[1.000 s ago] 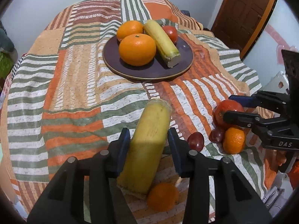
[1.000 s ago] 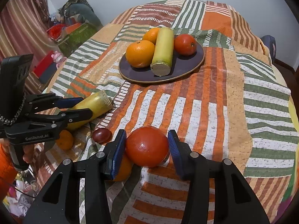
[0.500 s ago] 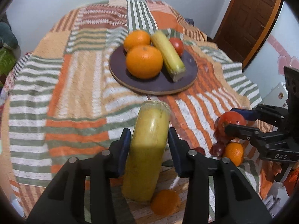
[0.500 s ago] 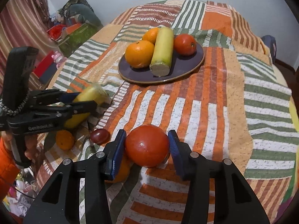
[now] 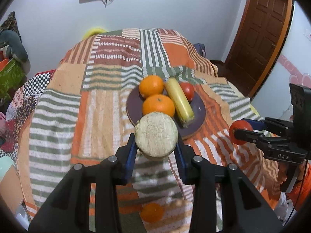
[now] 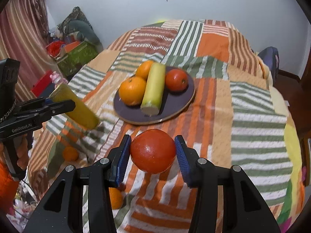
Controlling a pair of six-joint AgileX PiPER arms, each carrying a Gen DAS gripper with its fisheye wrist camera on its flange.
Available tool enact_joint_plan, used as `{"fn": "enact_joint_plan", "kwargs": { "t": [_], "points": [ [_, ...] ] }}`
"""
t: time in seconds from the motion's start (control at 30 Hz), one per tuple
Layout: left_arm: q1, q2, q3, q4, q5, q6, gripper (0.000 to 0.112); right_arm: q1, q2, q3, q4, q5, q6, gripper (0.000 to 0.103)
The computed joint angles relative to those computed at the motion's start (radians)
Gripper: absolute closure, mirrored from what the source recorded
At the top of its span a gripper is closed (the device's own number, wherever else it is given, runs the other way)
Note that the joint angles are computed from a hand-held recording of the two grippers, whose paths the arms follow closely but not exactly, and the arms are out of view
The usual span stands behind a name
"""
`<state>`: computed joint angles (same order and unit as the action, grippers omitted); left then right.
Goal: Organize fruits
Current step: 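Carry the yellow vegetable and tomato onto the purple plate and open both grippers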
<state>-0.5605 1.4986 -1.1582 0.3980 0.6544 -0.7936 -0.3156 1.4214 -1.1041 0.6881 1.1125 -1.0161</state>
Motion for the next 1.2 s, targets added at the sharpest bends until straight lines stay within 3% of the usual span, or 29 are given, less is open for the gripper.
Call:
{"fn": "enact_joint_plan", "kwargs": {
  "t": [0.37, 0.73, 0.93, 1.2],
  "points": [
    [0.111, 0.090, -0.135, -0.074, -0.015, 0.112, 0.076, 0.051, 0.106, -0.140, 0.009, -0.027, 0.034, 0.060],
    [0.194, 0.265, -0.308, -0.116, -0.019, 0.194, 0.076, 0.143, 0.244, -0.256, -0.022, -0.089, 0.091, 0.060],
    [0.186, 0.367, -0.412, -0.029, 0.021, 0.170, 0.076, 0.191, 0.317, -0.295, -0.067, -0.124, 0.113, 0.060],
    [0.141, 0.507, -0.575, 0.033, 0.111, 0.197, 0.076, 0.210, 0.322, -0.270, -0.074, -0.162, 0.077, 0.060]
  ]
}}
